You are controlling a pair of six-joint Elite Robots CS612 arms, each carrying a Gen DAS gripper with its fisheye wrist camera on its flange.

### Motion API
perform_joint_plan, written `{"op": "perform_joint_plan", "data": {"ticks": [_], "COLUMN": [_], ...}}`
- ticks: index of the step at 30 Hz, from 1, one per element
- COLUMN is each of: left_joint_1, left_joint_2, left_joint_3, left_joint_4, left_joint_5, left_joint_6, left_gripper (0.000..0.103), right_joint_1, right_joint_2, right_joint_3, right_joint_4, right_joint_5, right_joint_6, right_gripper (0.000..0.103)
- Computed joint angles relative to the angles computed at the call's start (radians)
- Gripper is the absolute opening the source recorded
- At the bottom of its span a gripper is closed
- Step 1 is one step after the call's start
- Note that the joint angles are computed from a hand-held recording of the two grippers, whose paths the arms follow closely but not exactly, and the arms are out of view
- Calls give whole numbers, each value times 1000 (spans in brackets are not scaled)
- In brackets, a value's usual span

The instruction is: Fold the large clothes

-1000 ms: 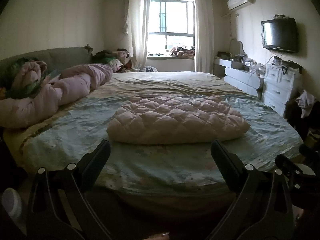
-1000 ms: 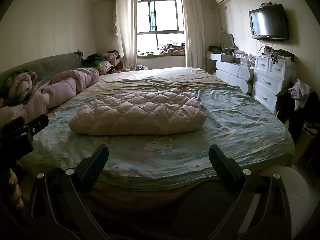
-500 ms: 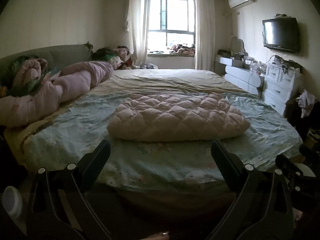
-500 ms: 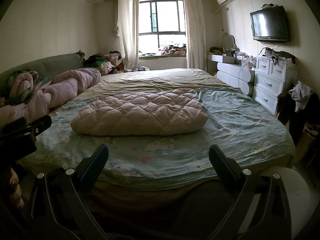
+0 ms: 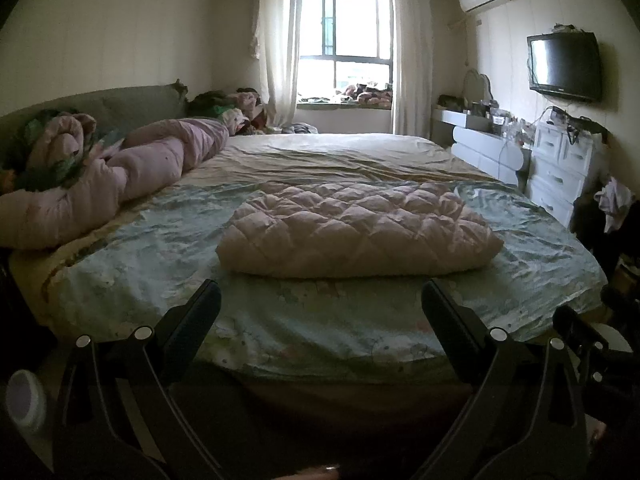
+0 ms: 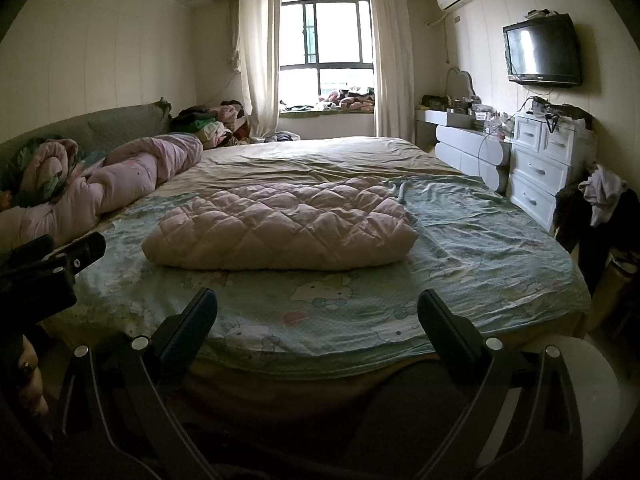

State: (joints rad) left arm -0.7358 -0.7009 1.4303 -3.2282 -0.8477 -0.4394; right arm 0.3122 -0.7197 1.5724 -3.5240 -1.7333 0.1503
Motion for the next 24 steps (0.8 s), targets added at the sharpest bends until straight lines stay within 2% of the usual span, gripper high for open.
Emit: {"op": "perform_joint_plan", "data": {"ticks": [24], "left_joint_1": [-1], "left_joint_2": [2], "left_joint_3": [-3], "left_joint_4": [16], "left_joint_5": [-1], "left_joint_6": [-10], "left_gripper": [94], "right_joint_1": [1], "right_joint_2": [-1], "right_joint_3": [-1], "right_joint_4": [3], "right_joint_5": [-4], "right_joint_6": [-8], "right_gripper": [99]}}
